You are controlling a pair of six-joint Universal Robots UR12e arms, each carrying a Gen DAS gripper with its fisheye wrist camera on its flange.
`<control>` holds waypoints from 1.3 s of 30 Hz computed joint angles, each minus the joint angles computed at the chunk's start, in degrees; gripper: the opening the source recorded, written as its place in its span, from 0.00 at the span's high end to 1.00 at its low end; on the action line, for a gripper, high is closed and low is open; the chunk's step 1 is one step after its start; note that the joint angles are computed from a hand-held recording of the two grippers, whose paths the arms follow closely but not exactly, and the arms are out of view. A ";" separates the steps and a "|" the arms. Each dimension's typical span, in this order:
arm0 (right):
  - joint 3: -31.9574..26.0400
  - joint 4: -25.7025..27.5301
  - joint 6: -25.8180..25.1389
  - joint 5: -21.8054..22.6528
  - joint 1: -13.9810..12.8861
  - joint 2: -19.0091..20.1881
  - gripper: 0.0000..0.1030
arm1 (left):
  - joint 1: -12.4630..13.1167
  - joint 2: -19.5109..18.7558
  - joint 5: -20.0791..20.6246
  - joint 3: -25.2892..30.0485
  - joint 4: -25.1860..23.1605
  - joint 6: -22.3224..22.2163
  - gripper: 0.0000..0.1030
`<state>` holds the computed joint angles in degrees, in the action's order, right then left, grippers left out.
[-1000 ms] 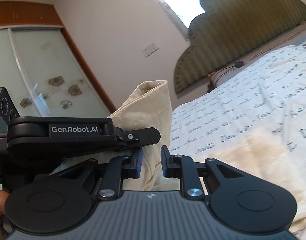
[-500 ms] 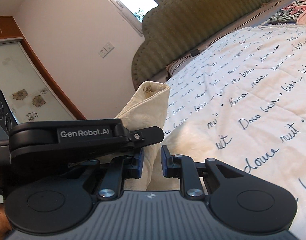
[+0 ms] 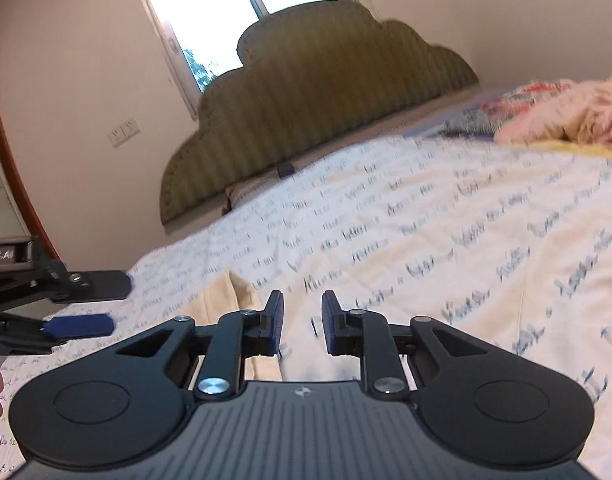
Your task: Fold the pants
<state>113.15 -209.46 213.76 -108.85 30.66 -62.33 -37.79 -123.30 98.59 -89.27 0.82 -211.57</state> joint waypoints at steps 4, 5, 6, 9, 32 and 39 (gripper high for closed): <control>-2.29 2.31 -8.65 11.22 -1.37 -0.38 0.81 | 0.49 1.87 9.63 -1.94 -5.96 1.74 0.25; -3.28 3.68 -10.44 14.42 -1.70 -0.14 0.81 | 0.91 2.23 10.24 -2.29 -8.20 0.87 0.25; -4.44 5.29 -11.92 16.81 -1.91 0.22 0.81 | 1.46 2.61 9.80 -2.59 -10.92 -0.62 0.25; -7.85 12.65 -14.36 20.13 -2.14 1.54 0.81 | 3.24 2.86 5.76 -3.78 -15.19 -1.59 0.26; -1.42 7.62 -9.85 4.82 -0.58 -0.67 0.35 | -0.06 4.63 6.90 -11.15 -3.89 10.25 0.21; 7.24 -7.97 3.77 25.96 -4.13 -3.03 0.35 | -2.84 4.05 11.05 -13.04 -0.10 14.93 0.20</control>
<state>120.38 -217.44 217.53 -82.89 26.53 -65.36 -40.63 -119.24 109.63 -102.31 0.73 -196.64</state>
